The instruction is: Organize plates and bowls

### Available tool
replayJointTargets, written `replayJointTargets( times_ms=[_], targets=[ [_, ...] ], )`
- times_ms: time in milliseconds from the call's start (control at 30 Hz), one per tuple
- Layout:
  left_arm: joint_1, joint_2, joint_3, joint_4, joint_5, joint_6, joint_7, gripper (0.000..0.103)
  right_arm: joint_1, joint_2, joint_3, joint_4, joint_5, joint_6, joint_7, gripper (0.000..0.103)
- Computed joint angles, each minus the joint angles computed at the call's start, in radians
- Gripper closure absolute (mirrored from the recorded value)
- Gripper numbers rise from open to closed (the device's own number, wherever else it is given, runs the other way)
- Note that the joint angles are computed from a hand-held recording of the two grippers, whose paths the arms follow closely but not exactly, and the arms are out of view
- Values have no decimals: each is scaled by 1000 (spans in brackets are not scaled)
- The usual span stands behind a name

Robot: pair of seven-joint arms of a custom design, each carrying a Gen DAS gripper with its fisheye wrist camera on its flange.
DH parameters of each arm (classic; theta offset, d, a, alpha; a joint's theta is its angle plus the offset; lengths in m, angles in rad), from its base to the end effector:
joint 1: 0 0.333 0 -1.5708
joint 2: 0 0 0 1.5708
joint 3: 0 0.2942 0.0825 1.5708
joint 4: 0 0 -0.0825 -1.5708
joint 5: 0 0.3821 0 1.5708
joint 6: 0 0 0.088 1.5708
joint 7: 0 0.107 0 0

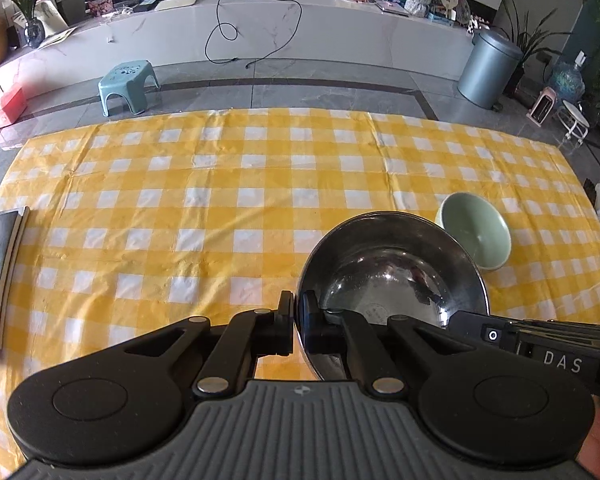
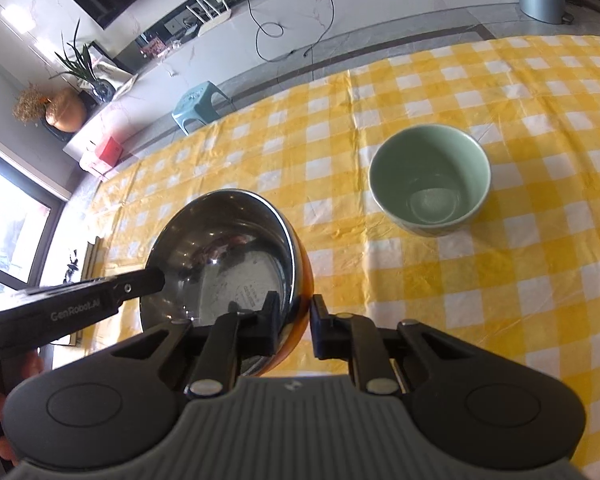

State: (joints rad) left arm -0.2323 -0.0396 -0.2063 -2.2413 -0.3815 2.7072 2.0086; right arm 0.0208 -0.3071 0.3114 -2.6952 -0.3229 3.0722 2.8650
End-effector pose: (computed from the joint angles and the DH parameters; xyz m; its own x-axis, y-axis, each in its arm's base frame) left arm 0.5081 -0.2247 0.4181 -0.5588 -0.8253 0.0815 -0.7316 0.4444 -0.5169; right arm 0.4131 0.1675 0.3773 -0.4301 -0.7819 -0.4513 -0.6544 0.6144 -0.4408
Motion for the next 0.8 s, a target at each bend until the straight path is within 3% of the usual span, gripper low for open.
replayJointTargets(
  times_ms=[167, 267, 400, 533, 800],
  targets=[
    [-27, -114, 24, -103, -137, 3, 42, 99, -66, -123, 98, -57, -33, -12, 92, 93],
    [-49, -169, 47, -156, -193, -2, 55, 99, -68, -197, 134, -105, -25, -14, 136, 93],
    [-89, -249, 76, -239, -262, 9, 83, 99, -45, -304, 180, -173, -5, -41, 180, 95],
    [-144, -325, 108, -309, -340, 24, 128, 99, -7, -434, 223, -221, -4, -129, 244, 95],
    [-197, -422, 150, -385, -386, 4, 158, 97, 87, -602, 224, -291, -29, -226, 373, 95]
  ],
)
